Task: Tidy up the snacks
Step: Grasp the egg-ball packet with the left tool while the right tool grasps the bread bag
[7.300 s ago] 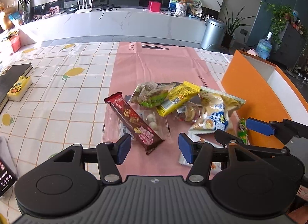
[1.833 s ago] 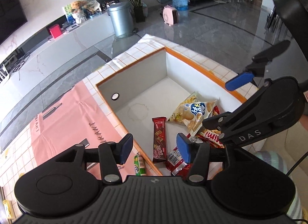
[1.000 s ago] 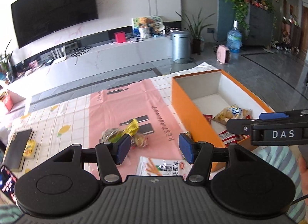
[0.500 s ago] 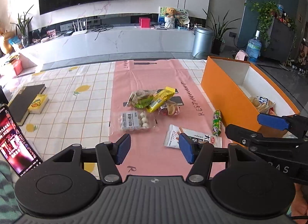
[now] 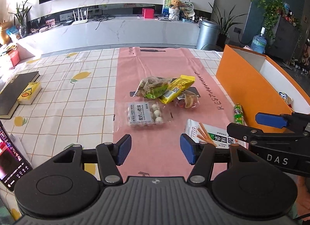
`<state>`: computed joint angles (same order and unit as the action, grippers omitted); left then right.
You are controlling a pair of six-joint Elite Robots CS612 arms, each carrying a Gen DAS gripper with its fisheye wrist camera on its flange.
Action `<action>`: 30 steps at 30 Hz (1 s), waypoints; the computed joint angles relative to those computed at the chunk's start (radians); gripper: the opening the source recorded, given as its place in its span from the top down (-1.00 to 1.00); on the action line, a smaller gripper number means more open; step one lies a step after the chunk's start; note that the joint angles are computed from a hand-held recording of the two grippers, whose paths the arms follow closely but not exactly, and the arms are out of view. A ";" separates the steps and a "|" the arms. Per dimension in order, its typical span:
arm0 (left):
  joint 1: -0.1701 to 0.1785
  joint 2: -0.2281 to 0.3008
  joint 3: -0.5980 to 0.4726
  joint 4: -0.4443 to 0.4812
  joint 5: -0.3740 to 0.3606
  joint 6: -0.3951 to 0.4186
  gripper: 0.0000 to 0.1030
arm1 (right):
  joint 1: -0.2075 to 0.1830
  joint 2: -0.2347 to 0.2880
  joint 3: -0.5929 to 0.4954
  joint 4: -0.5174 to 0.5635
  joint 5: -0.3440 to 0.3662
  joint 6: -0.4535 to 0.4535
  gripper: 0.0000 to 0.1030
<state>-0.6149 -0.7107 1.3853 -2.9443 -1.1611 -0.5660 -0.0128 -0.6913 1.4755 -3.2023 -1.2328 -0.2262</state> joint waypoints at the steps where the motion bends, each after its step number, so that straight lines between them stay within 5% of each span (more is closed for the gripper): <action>1: 0.006 0.004 -0.006 0.006 -0.002 -0.009 -0.38 | 0.003 0.008 -0.014 0.010 0.000 -0.003 -0.26; 22: 0.081 0.121 -0.187 0.138 -0.104 0.041 -0.47 | 0.049 0.210 -0.357 0.200 0.023 -0.214 -0.29; 30: 0.080 0.103 -0.162 0.117 -0.194 0.027 -0.24 | 0.044 0.195 -0.326 0.196 0.050 -0.196 0.14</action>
<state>-0.5345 -0.6074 1.2237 -2.8269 -1.3549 -0.5393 0.0310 -0.4961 1.1493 -3.0064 -1.1826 -0.4221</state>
